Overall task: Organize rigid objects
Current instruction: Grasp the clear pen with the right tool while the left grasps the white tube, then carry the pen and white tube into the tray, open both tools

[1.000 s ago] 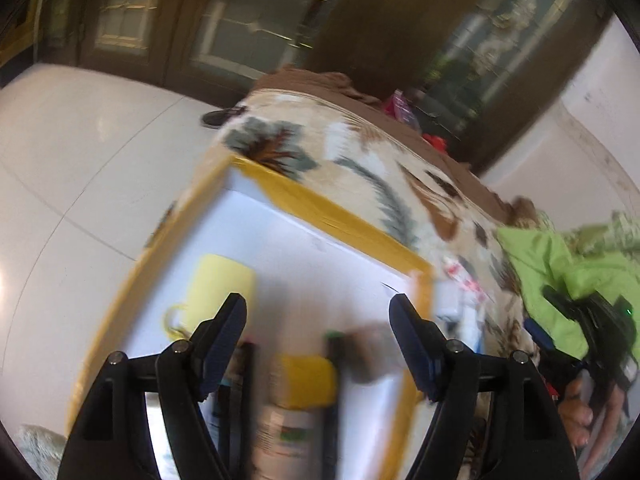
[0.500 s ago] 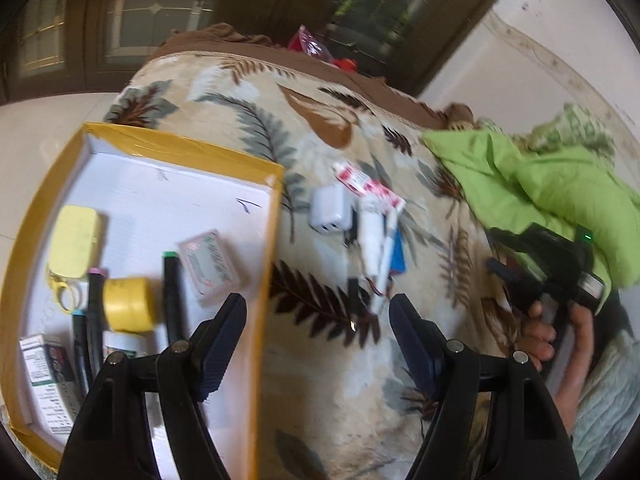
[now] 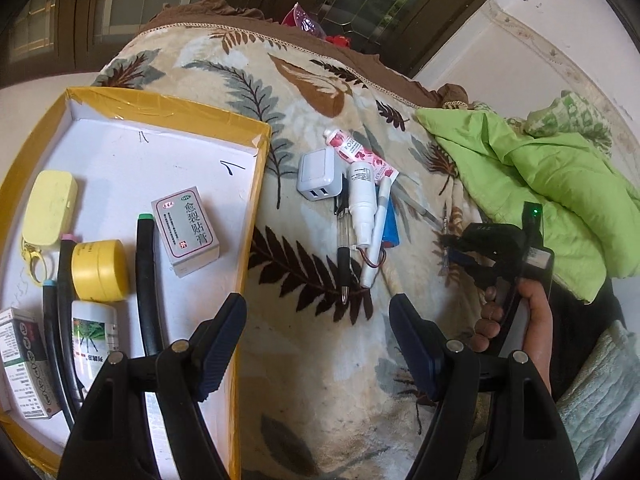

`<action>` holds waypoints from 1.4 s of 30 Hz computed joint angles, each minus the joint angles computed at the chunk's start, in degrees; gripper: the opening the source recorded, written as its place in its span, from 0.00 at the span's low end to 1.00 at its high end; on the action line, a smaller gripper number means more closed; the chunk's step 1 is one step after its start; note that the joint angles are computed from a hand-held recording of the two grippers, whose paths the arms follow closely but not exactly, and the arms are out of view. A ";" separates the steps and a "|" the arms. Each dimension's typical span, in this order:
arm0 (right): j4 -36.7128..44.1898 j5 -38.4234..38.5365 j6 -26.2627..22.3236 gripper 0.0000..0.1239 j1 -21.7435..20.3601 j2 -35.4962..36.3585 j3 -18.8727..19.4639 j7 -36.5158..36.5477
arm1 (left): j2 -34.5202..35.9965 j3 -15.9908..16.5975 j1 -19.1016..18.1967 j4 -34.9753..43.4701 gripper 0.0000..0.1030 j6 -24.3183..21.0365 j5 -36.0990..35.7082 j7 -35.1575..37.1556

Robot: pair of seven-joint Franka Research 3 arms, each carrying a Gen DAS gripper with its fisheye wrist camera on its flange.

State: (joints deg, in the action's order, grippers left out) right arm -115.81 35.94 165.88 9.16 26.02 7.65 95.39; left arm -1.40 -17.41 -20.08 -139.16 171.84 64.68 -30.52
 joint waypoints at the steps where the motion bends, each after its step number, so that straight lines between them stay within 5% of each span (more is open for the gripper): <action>1: 0.21 -3.01 -0.91 0.12 2.47 -0.05 -2.67 3.08 | 0.09 0.03 -0.01 0.02 0.72 0.17 -0.39 0.38; 5: 0.18 -5.83 -4.13 0.09 3.71 -0.86 -4.50 9.36 | 0.54 0.00 -0.22 0.67 0.72 0.34 -1.02 1.34; 8: -1.52 0.43 -4.21 0.07 -0.50 -2.55 -0.33 6.71 | 2.10 -0.06 -0.93 1.98 0.72 0.03 -4.41 5.45; 12: -5.22 23.48 -0.09 0.07 -8.14 -7.63 9.55 -10.84 | 6.09 -0.04 -2.83 5.60 0.72 -2.52 -11.95 14.55; 16: -4.10 45.56 -1.40 0.07 -11.25 -10.29 14.32 -32.22 | 10.02 1.24 -3.71 9.32 0.71 -2.01 -19.25 21.61; 20: -2.51 50.27 -3.44 0.07 -9.22 -10.42 12.71 -38.53 | 13.42 2.03 -3.31 13.30 0.60 -2.41 -27.30 29.08; 30: -2.35 52.05 -7.82 0.07 -4.31 -10.04 5.22 -38.95 | 22.01 2.61 -3.26 24.28 0.45 -8.71 -40.58 44.92; 42: -2.37 51.97 -9.14 0.07 0.77 -10.04 -0.25 -37.81 | 23.78 6.84 -8.17 28.27 0.28 -14.01 -37.83 43.08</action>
